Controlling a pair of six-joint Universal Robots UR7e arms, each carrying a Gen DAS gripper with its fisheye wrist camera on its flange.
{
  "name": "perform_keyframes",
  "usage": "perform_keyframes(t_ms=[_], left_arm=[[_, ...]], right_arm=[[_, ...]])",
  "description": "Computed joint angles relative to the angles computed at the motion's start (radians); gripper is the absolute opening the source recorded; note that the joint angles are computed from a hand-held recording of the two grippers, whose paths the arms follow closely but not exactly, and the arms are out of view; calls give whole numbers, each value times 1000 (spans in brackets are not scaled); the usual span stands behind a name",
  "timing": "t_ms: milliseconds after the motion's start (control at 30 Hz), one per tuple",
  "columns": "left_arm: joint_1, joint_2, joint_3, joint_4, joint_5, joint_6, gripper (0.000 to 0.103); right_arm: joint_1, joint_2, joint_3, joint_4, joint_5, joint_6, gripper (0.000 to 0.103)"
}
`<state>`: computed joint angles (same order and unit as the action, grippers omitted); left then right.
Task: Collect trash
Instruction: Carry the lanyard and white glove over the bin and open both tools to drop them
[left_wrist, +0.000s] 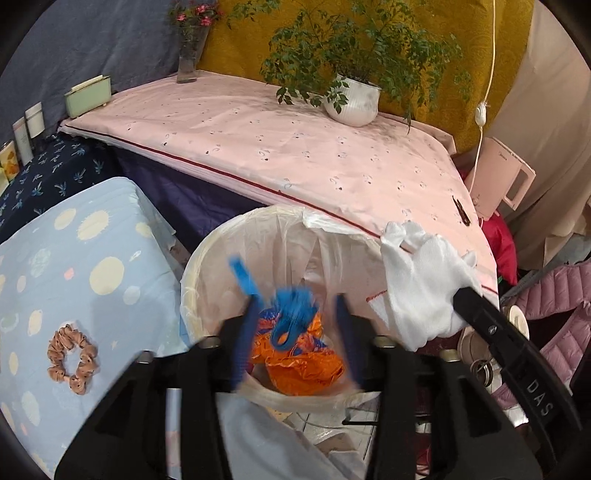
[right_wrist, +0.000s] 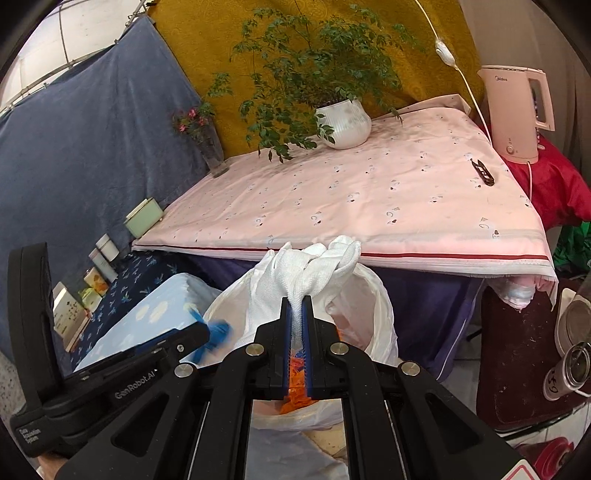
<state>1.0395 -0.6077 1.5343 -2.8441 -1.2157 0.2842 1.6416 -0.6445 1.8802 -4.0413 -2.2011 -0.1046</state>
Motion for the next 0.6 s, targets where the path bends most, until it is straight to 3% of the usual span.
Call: perform_keyframes(t_ms=[600], left_arm=[[16, -13, 19, -85, 103, 6, 56]], right_arm=[[6, 39, -89, 87, 25, -34, 6]])
